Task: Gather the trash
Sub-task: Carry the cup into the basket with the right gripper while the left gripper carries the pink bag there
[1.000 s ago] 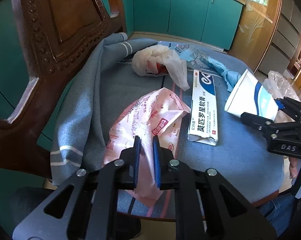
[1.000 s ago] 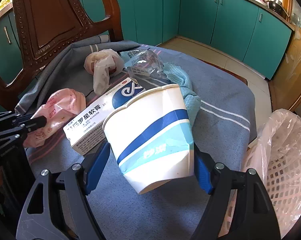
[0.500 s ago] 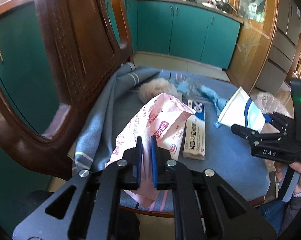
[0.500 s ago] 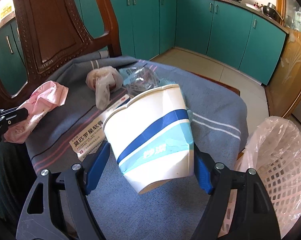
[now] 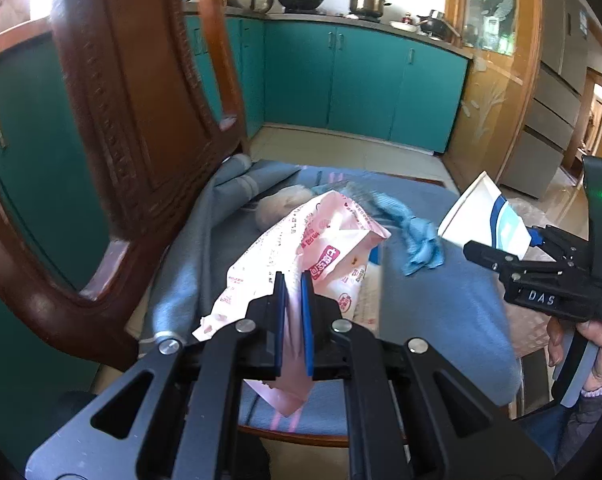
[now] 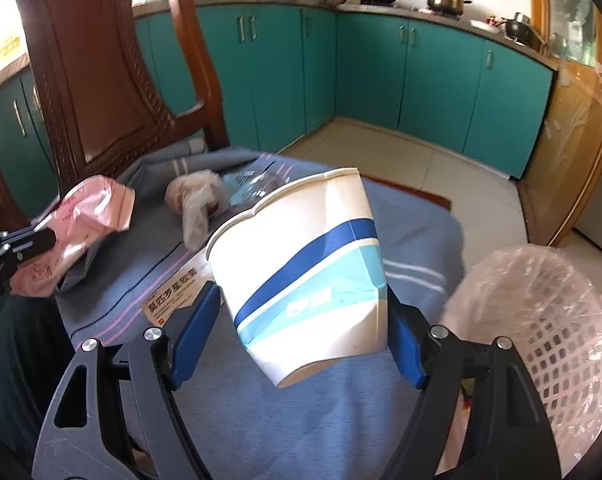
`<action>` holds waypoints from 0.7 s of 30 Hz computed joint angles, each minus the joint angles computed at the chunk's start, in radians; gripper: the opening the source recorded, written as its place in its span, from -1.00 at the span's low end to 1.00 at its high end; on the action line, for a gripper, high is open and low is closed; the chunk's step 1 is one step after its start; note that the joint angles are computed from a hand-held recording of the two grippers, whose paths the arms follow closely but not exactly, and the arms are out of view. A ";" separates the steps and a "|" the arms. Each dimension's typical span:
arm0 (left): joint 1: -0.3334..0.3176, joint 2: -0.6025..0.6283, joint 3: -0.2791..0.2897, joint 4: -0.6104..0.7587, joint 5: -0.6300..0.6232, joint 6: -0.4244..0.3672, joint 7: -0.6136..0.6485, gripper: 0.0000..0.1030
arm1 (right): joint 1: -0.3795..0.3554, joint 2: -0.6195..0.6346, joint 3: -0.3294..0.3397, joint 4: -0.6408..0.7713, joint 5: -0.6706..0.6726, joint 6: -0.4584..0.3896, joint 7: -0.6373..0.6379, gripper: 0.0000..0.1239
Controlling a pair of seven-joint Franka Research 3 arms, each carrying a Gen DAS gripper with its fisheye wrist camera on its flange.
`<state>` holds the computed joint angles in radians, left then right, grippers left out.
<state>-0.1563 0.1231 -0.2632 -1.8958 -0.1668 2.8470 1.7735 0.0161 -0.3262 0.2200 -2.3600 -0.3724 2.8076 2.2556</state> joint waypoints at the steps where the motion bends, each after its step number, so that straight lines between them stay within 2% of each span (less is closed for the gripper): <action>1: 0.001 0.000 -0.009 0.003 -0.016 0.000 0.019 -0.82 | -0.010 -0.027 -0.004 -0.020 -0.003 0.007 0.016 0.23; 7: -0.016 0.031 -0.068 0.060 -0.139 -0.028 0.160 -0.82 | -0.133 -0.222 0.019 -0.158 -0.002 -0.011 0.106 0.23; 10: -0.035 0.061 -0.094 0.100 -0.169 -0.050 0.208 -0.82 | -0.215 -0.332 0.048 -0.223 0.002 -0.103 0.152 0.23; 12: -0.050 0.086 -0.106 0.130 -0.177 -0.070 0.223 -0.82 | -0.251 -0.380 0.073 -0.239 -0.013 -0.208 0.171 0.23; 15: -0.086 0.126 -0.110 0.175 -0.133 -0.101 0.191 -0.82 | -0.249 -0.430 0.058 -0.270 -0.012 -0.277 0.198 0.23; 17: -0.092 0.144 -0.129 0.195 -0.139 -0.124 0.199 -0.82 | -0.244 -0.451 0.042 -0.286 -0.005 -0.279 0.206 0.23; 21: -0.116 0.160 -0.143 0.201 -0.116 -0.118 0.210 -0.82 | -0.241 -0.446 0.039 -0.281 -0.007 -0.277 0.201 0.23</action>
<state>-0.2727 0.2836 -0.4061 -1.6944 -0.2824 2.7291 1.9838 -0.2248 -0.7722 0.2591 -2.6409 -0.3793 2.5304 2.4571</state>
